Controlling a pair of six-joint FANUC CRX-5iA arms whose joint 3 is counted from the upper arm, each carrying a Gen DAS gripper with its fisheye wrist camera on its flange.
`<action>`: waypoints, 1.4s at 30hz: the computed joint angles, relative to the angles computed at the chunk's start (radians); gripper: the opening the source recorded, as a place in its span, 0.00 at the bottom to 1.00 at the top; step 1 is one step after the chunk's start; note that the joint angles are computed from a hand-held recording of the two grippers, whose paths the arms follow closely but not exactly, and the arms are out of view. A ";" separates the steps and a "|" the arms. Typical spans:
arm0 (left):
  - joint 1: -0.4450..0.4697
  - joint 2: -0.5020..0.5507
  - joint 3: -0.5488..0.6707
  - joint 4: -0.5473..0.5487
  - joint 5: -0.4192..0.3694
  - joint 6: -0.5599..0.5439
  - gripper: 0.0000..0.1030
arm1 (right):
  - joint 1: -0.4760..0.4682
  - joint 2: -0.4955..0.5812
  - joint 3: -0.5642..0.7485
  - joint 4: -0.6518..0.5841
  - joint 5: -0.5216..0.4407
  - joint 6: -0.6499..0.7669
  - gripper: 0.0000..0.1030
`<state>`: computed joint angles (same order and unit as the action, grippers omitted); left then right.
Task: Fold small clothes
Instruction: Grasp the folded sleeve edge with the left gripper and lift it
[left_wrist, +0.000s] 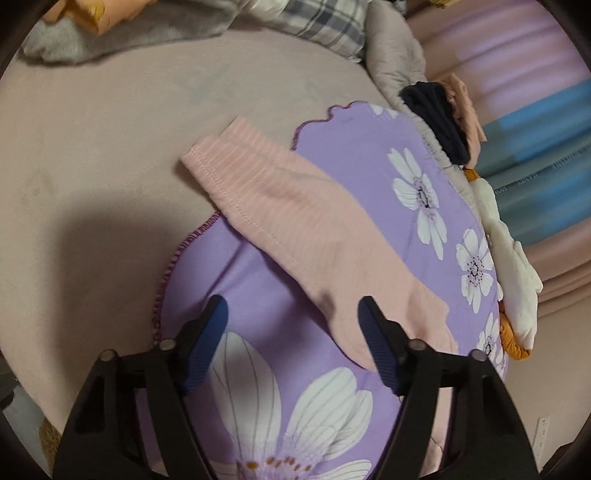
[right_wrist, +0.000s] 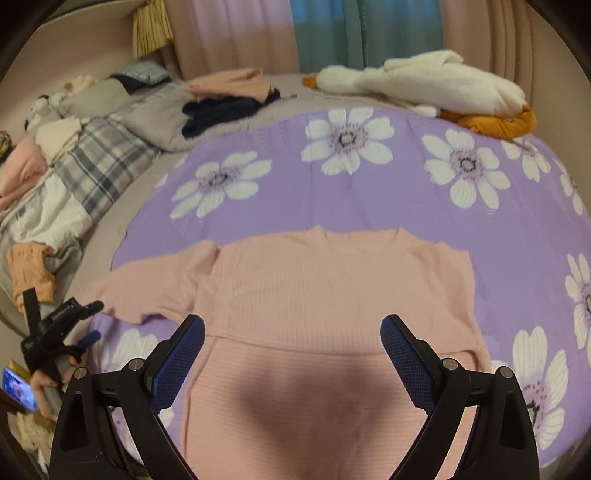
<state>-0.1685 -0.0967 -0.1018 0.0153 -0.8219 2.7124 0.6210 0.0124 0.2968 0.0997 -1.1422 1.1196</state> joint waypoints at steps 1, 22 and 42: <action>0.005 -0.003 -0.008 0.006 0.014 0.000 0.66 | 0.000 0.006 0.008 -0.006 -0.009 0.002 0.93; 0.035 0.071 0.085 -0.024 0.015 0.051 0.04 | -0.021 -0.001 -0.013 0.007 -0.051 -0.021 0.93; -0.140 0.266 0.492 -0.134 -0.059 -0.123 0.01 | -0.120 -0.069 -0.072 -0.050 0.002 -0.085 0.93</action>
<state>-0.3089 0.1690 0.3905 -0.1185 -0.8805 2.5897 0.5014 -0.0570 0.2247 0.0496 -1.1405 1.0347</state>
